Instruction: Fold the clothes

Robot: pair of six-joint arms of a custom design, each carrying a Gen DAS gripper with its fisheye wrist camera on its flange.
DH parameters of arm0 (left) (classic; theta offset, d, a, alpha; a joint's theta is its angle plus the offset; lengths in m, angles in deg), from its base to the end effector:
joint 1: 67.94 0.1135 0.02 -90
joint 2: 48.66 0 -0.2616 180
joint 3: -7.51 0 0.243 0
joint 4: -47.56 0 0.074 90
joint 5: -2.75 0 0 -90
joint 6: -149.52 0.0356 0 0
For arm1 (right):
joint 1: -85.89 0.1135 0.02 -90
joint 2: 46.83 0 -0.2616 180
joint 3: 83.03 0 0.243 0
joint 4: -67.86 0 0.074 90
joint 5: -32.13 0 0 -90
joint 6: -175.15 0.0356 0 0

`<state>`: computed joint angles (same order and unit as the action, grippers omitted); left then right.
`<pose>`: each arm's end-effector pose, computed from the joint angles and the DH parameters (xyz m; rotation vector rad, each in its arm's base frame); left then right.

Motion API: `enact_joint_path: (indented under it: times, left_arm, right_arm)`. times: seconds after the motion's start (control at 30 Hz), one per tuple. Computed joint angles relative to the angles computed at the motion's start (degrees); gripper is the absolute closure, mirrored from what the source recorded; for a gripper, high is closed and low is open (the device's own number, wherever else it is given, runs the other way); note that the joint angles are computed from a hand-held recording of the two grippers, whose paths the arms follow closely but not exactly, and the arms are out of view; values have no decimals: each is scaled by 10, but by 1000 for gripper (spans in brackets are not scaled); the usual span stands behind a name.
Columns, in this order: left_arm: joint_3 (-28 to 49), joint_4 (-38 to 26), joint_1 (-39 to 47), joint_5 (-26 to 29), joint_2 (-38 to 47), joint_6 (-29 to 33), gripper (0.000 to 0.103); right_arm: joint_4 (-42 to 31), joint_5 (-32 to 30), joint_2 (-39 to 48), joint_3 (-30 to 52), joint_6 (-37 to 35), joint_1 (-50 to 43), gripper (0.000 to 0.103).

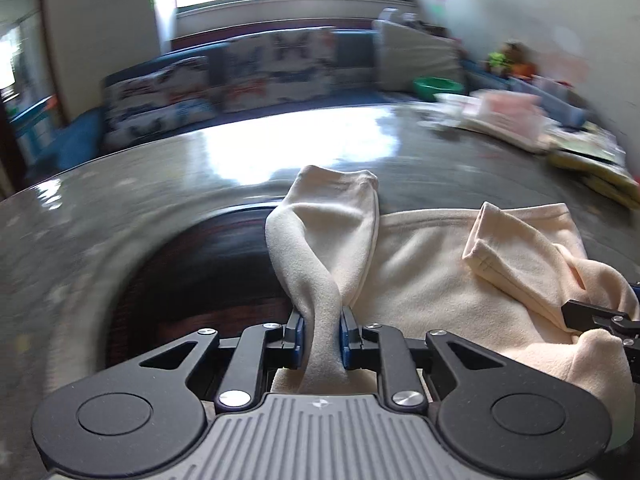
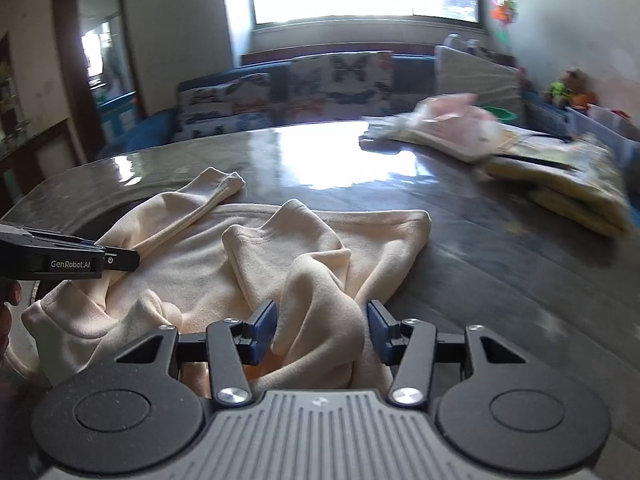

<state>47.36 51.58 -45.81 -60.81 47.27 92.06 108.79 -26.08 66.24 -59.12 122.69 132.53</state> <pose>0.2354 0.0786 0.0886 0.4022 2.3235 -0.1195 0.1479 0.1293 0.0334 0.0651 2.2584 0.0998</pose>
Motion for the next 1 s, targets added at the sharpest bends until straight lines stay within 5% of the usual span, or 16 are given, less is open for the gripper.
enact_joint_path:
  times: [0.33,0.5,0.7,0.83,0.9,1.0]
  left_arm:
    - [139,-120,203,61,80,99,83]
    - [168,-167,242,92,83,133,70]
    - [177,-179,248,104,71,124,57]
    - [199,-198,254,107,76,119,51]
    - [205,-196,247,100,82,114,50]
    - [204,-194,244,94,84,114,49]
  right_arm:
    - [-171,-33,37,214,-147,46,53]
    - [-222,-31,6,251,-193,65,46]
    - [-293,-100,28,324,-238,32,48]
    - [-304,-105,55,344,-230,20,64]
    - [-289,-109,50,332,-227,17,88]
    - [-261,-83,23,295,-217,22,100]
